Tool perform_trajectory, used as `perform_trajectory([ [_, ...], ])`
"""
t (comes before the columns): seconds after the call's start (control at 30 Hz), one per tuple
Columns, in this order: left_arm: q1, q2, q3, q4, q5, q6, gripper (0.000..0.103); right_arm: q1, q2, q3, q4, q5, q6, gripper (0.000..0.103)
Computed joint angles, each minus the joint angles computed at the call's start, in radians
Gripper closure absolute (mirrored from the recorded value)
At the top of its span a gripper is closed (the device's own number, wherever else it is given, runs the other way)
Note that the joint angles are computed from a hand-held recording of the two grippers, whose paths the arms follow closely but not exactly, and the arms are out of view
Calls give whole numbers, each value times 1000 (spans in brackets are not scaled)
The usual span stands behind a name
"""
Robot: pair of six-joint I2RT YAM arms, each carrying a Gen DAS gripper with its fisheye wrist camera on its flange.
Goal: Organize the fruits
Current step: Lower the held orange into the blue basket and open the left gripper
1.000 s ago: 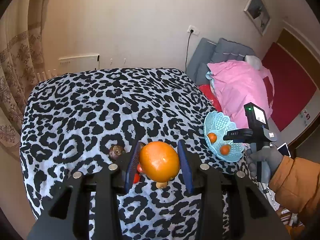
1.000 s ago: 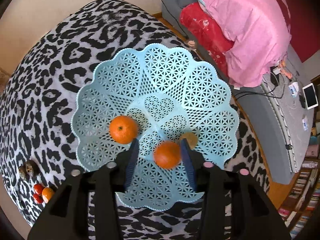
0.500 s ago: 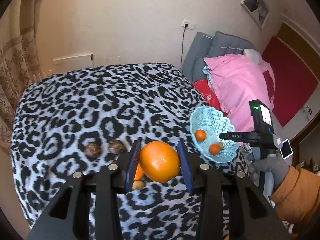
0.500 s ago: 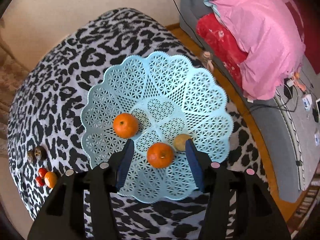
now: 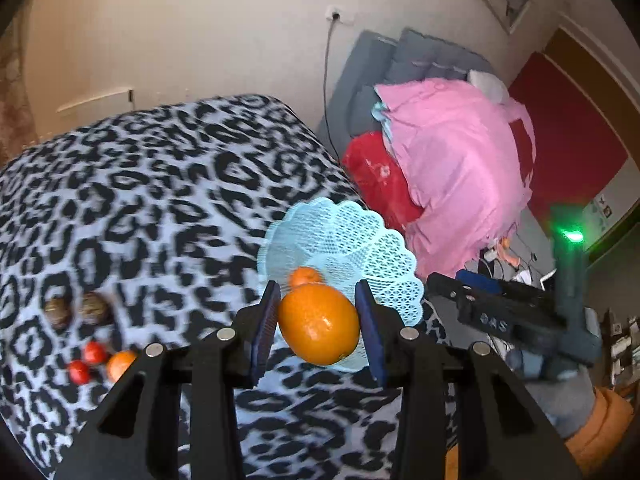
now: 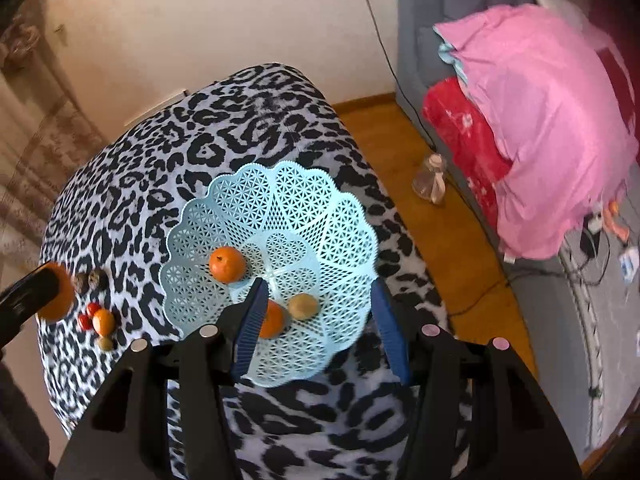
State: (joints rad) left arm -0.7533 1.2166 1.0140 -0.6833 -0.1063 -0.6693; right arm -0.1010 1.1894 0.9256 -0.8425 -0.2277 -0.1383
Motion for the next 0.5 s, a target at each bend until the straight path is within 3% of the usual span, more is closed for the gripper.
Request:
perform_trajectory([
  [0.13, -42, 185, 53, 65, 12, -30, 64, -48, 14, -1, -5, -41, -78, 48],
  [0.37, -33, 345, 64, 125, 73, -68, 63, -101, 74, 7, 4, -73, -138, 48],
  [0.43, -21, 354, 52, 139, 83, -72, 50, -101, 89, 8, 12, -75, -139, 48],
  [0.47, -20, 356, 51, 139, 82, -80, 37, -98, 97, 9, 15, -77, -138, 48],
  [0.5, -15, 349, 39, 148, 82, -90, 37, -94, 105, 12, 18, -78, -137, 48],
])
